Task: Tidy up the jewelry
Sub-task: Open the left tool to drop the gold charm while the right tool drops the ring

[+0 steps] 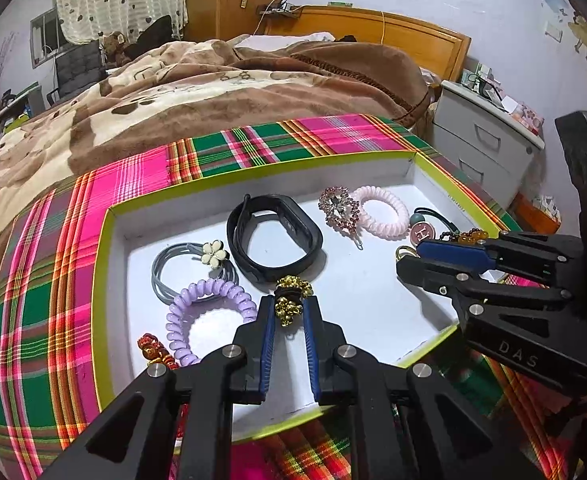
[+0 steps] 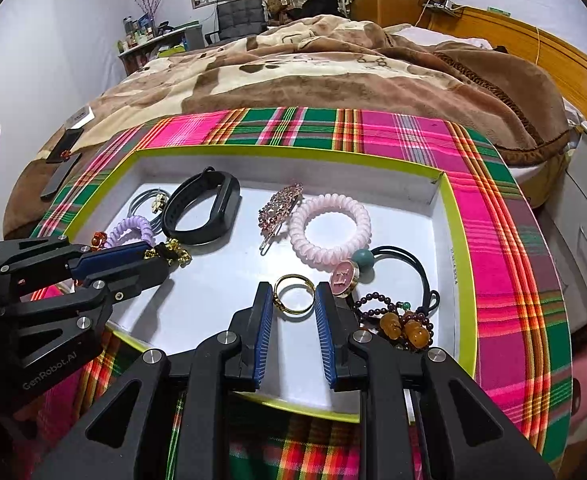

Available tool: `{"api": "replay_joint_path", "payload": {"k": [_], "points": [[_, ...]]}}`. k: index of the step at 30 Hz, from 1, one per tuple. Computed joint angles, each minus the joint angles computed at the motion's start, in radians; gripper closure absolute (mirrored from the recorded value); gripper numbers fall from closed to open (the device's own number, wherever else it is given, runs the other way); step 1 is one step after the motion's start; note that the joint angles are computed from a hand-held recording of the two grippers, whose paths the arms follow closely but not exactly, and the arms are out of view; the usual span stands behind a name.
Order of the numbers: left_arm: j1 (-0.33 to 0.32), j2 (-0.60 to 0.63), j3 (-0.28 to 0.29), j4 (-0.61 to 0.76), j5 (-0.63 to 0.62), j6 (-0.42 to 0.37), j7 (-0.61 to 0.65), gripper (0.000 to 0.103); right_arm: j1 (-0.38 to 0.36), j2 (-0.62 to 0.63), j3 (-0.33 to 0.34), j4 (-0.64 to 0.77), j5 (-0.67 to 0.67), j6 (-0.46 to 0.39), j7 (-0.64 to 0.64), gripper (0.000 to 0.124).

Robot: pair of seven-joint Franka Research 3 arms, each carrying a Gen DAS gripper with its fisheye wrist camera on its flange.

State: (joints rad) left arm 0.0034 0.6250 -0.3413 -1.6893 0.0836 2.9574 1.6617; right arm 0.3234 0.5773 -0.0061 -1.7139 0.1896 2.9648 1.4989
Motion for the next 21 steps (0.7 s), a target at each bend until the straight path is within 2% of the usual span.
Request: {"api": "replay_joint_path", "payload": {"k": [5,9,11,16,21], "points": [[-0.002,0.006,0.002,0.013,0.001,-0.016,-0.002,0.089,0.0,0.001,0.0,0.003,0.0,-0.002,-0.001,0.101],[-0.001,0.005,0.001,0.013,-0.004,-0.018,0.0,0.089,-0.001,-0.001,0.002,-0.003,0.002,0.003,-0.003,0.09],[0.004,0.0,-0.003,0.006,-0.007,-0.011,0.003,0.089,-0.001,-0.009,0.003,-0.015,0.004,0.012,-0.004,0.09],[0.021,-0.029,-0.015,-0.042,-0.01,0.03,0.008,0.088,0.0,-0.039,0.009,-0.059,0.014,0.047,-0.01,0.09],[0.042,-0.077,-0.029,-0.117,-0.009,0.083,-0.002,0.084,0.01,-0.087,0.005,-0.125,0.024,0.095,-0.005,0.09]]}}
